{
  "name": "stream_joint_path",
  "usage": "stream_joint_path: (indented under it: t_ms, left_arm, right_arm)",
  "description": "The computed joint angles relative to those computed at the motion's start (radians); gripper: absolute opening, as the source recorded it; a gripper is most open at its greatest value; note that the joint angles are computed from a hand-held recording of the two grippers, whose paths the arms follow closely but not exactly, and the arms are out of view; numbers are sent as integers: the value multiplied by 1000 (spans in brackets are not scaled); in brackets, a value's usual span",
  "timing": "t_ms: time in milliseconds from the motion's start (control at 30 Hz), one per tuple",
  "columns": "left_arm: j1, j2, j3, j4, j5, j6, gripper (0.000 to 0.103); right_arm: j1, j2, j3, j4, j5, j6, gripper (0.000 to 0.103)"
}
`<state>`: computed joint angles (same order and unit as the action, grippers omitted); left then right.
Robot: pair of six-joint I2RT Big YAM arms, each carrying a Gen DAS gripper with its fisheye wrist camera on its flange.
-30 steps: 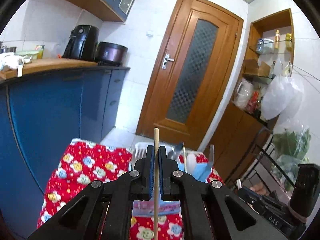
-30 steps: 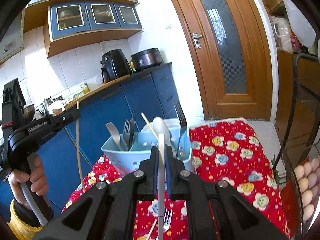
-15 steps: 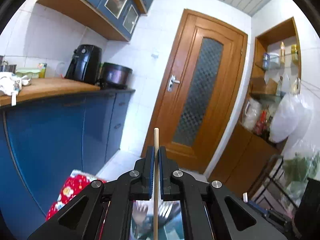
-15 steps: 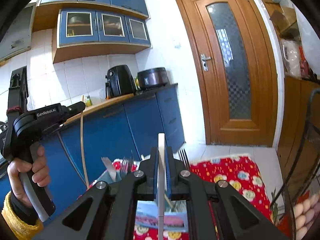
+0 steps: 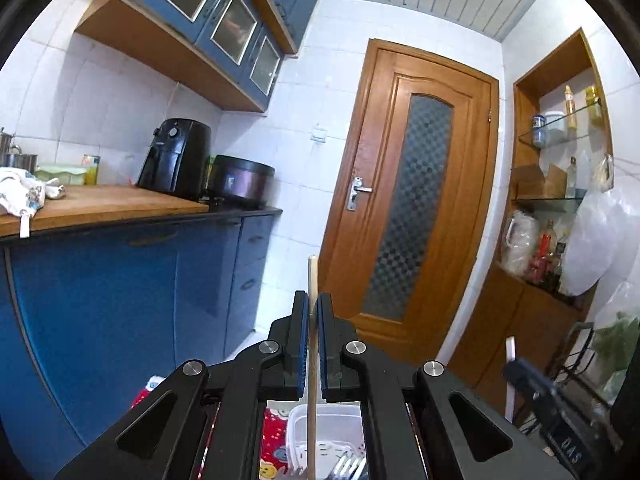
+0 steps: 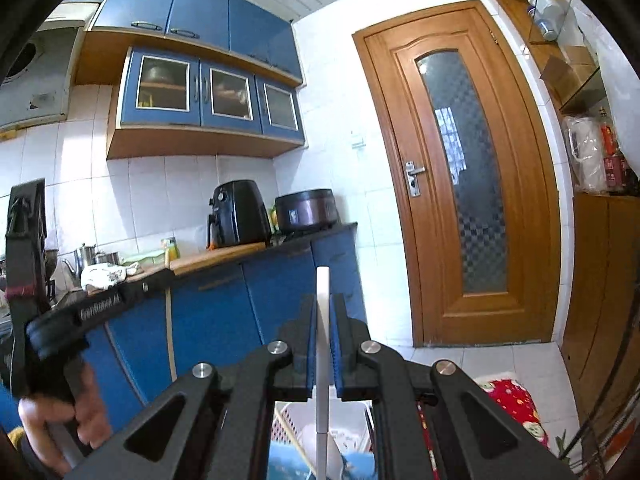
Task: Organize utensils
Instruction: 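Drop the chopstick and fork into the caddy, opening both tools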
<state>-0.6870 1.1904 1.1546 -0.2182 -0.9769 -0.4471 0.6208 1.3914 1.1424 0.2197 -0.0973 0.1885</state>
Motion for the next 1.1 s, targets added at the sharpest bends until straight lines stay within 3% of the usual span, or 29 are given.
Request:
stream_joint_path:
  t_ms: [333, 767, 900, 1000, 1067, 1100]
  left_arm:
    - [9, 36, -50, 88, 17, 36, 4]
    - [0, 44, -87, 34, 58, -59, 4]
    - [-4, 45, -84, -7, 84, -87, 5]
    - [-7, 46, -79, -48, 96, -120, 17]
    - [-13, 41, -81, -62, 97, -137, 31]
    - [-17, 37, -86, -60, 95, -136, 32]
  right_arm:
    - [8, 87, -1, 86, 29, -1, 8]
    - [12, 86, -35, 89, 33, -28, 9]
    - [4, 70, -43, 69, 1, -6, 26]
    - [5, 55, -52, 61, 6, -11, 26]
    - [3, 43, -58, 56, -1, -5, 26]
    - [0, 34, -64, 54, -5, 1, 26]
